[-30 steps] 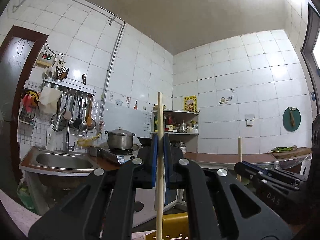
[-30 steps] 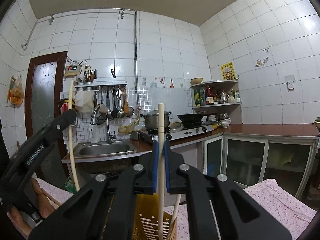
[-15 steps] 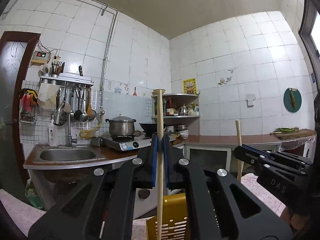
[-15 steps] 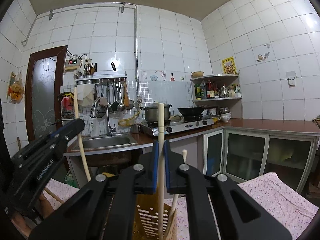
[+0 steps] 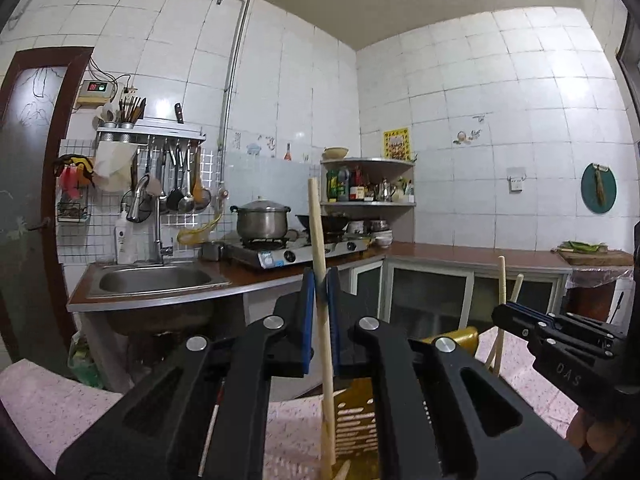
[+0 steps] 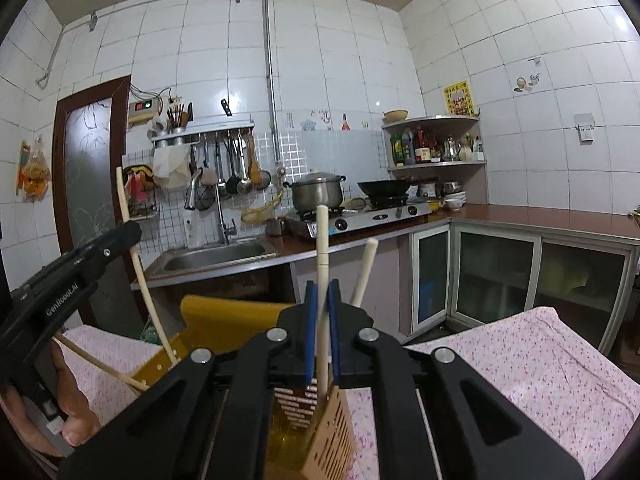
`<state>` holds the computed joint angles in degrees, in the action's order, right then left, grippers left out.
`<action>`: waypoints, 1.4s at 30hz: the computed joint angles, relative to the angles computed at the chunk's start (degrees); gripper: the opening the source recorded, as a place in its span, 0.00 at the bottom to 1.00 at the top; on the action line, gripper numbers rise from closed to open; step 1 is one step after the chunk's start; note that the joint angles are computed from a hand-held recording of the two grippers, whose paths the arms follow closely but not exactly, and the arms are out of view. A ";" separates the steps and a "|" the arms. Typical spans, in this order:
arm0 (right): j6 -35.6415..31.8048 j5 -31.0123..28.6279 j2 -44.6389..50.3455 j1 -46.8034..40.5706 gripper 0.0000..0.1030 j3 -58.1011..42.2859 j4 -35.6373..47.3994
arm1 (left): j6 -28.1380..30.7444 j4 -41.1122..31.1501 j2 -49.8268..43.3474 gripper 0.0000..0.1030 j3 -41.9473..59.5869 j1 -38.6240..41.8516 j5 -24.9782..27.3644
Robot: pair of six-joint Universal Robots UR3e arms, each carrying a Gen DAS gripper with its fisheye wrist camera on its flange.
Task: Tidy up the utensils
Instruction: 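Open the right tool to drop its chopstick while the left tool releases its chopstick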
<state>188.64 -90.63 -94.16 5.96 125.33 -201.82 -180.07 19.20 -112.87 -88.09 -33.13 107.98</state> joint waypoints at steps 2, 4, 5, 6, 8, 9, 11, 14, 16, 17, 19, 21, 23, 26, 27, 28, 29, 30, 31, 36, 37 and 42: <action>0.31 0.71 -1.27 -0.40 0.07 1.00 1.32 | 0.25 -1.73 1.43 0.08 -1.28 -0.09 0.11; 0.58 2.03 -3.79 -1.44 0.07 1.58 5.32 | 0.46 -4.73 3.73 0.20 -2.98 0.01 -0.16; 0.57 2.23 -5.46 -1.69 0.08 2.29 7.00 | 0.23 -5.76 4.55 0.26 -3.43 -0.05 0.26; 0.48 2.02 -7.10 -1.55 0.20 3.22 8.14 | -0.46 -6.09 5.91 0.37 -4.86 -0.19 0.96; 0.65 1.09 -10.02 -0.91 0.56 4.80 8.96 | -1.89 -6.72 9.01 0.47 -8.04 -0.25 1.40; 0.62 0.42 -11.30 -0.33 0.57 5.72 8.54 | -2.69 -7.69 11.18 0.51 -10.01 -0.19 1.39; -0.31 -2.31 -15.21 1.82 0.57 6.55 11.83 | -3.61 -9.55 15.27 0.59 -13.60 0.06 0.95; 0.50 -5.91 -20.80 4.71 0.59 7.81 17.14 | -4.12 -12.06 21.40 0.74 -18.84 -0.60 2.60; 1.68 -10.52 -23.72 8.28 0.66 8.53 20.37 | -5.06 -14.21 26.04 0.89 -22.73 -0.91 3.55; 2.30 -12.43 -24.82 9.92 0.70 8.99 21.59 | -5.78 -15.05 28.06 0.91 -24.45 -1.03 3.74; 4.39 -17.79 -26.32 14.48 0.74 9.23 25.26 | -7.50 -19.08 33.09 0.95 -28.07 -0.56 3.21; 7.05 -22.99 -26.83 19.42 0.79 9.14 29.08 | -8.96 -22.92 37.02 0.95 -31.07 0.15 2.24; 10.76 -28.69 -26.28 25.43 0.81 8.72 33.08 | -10.19 -29.09 41.49 0.95 -33.94 1.93 -0.63; 16.76 -34.75 -24.96 32.82 0.81 8.38 39.19 | -10.64 -35.14 44.12 0.95 -36.46 2.90 -2.14; 18.61 -36.02 -24.28 34.47 0.81 7.91 41.62 | -10.74 -36.67 44.80 0.95 -37.52 3.39 -3.03; 21.21 -37.35 -23.28 36.60 0.81 7.22 44.91 | -10.92 -37.54 45.30 0.95 -38.66 3.65 -3.75; 23.22 -38.13 -22.57 38.01 0.81 6.89 47.09 | -11.18 -38.52 45.84 0.95 -39.57 4.27 -4.82; 25.55 -38.93 -21.84 39.30 0.81 6.57 49.26 | -11.41 -39.53 46.57 0.95 -40.37 5.65 -6.62; 28.26 -39.85 -21.23 40.82 0.81 6.21 51.61 | -11.91 -41.05 47.48 0.95 -41.01 6.94 -8.67; 37.52 -39.30 -21.77 42.66 0.81 6.72 59.70 | -11.33 -47.97 50.80 0.95 -43.39 15.23 -20.02; 38.75 -39.13 -21.75 42.91 0.81 6.78 60.74 | -11.54 -48.04 51.06 0.95 -44.11 16.40 -21.24; 43.20 -36.82 -22.90 43.28 0.80 7.95 64.87 | -11.39 -49.55 49.72 0.90 -44.51 18.45 -21.88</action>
